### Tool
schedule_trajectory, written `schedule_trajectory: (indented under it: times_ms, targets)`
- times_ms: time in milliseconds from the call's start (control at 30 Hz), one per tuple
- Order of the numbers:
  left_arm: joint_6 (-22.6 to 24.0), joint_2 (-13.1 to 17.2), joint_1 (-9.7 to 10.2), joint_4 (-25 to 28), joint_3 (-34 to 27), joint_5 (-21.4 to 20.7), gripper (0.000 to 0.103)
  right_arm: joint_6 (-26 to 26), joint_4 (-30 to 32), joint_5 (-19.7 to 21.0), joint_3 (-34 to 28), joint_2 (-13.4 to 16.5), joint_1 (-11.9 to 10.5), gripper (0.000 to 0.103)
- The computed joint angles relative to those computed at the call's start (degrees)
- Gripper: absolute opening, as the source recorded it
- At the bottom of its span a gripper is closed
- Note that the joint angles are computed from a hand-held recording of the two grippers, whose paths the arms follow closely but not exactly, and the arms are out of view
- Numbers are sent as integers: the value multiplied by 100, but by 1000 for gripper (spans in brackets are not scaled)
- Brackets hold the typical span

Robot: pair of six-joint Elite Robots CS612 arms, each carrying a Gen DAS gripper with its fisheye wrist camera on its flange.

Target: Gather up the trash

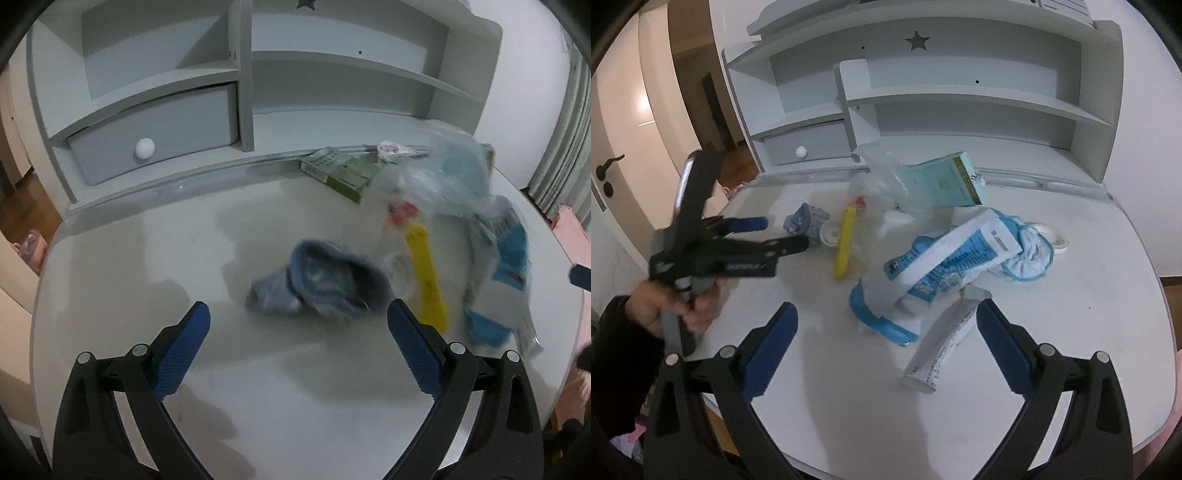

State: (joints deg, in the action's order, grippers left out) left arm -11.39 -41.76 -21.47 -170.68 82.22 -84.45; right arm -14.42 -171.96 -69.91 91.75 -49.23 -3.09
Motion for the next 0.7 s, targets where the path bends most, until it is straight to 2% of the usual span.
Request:
schedule_trajectory:
  times_ms: [33,100,167,200,267,400,500,600,700]
  targets:
    - [54,37,23,-10,-50,-110,92,-23,30,-13,-19,-3,11,94]
    - [1,85,69,13,-123,-394,65,-100,117,8,-65,-14,24,92]
    - [-64,110,107,-26,-155,-541,31,-137,208,-17,-175,9,65,85]
    - [-69,108,111,-32,-152,-538,26,-138,265,-27,-243,31,86,83]
    - [-208,68,132,-67,-87,-522,21,-133,470,14,-451,100,125,78]
    - [-429,-96,147,-285,181,-296,21,-104,1016,-93,-980,311,222,75]
    - [-496,-237,146,-391,395,-99,21,35,1707,-43,-1423,483,285,64]
    - [-492,-361,149,-511,606,-52,21,-40,2286,-7,-1754,645,374,54]
    - [-491,-438,141,-565,750,14,21,-118,2598,-211,-1932,770,476,35]
